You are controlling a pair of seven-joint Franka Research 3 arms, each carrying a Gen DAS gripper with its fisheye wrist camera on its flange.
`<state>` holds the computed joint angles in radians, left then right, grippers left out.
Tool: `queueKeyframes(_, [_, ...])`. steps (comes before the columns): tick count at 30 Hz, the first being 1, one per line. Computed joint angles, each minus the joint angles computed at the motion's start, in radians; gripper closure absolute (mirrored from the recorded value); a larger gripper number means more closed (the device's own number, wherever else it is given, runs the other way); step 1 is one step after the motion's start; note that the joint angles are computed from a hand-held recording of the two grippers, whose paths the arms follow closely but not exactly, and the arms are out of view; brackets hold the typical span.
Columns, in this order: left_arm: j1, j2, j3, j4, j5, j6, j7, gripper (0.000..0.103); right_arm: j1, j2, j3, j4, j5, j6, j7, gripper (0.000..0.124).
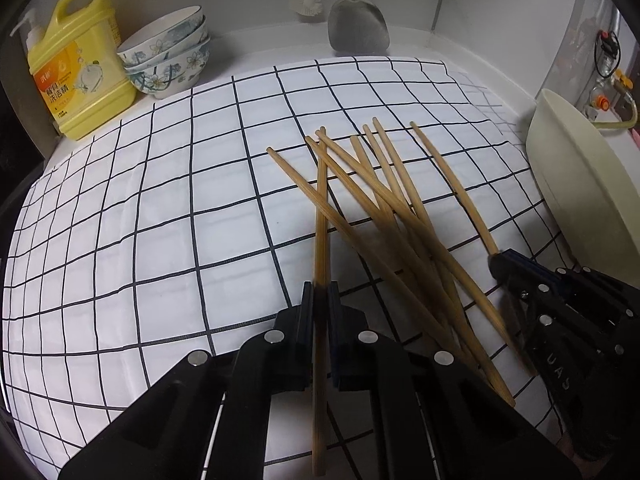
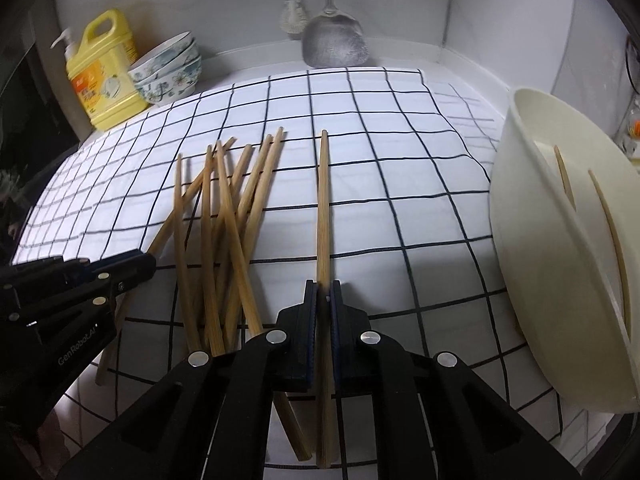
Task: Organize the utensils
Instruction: 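Lift both held chopsticks and carry them over the cream basin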
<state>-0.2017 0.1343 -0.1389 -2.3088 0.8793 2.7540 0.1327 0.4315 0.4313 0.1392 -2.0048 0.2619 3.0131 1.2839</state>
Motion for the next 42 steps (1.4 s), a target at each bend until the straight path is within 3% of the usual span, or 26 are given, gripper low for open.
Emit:
queueKeyframes(15, [0.055, -0.078, 0.003, -0.063, -0.08, 0.065, 0.106, 0.096, 0.001, -0.047, -0.004, -0.021, 0.028, -0.014, 0.071, 0.118])
queueKeyframes(32, [0.143, -0.218, -0.019, -0.155, -0.08, 0.066, 0.166, 0.096, 0.082, -0.107, -0.078, -0.071, -0.069, 0.022, 0.229, 0.118])
queueKeyframes(42, [0.15, -0.268, -0.037, -0.224, -0.161, 0.09, 0.241, 0.096, 0.114, -0.188, -0.113, -0.162, -0.154, 0.037, 0.34, 0.118])
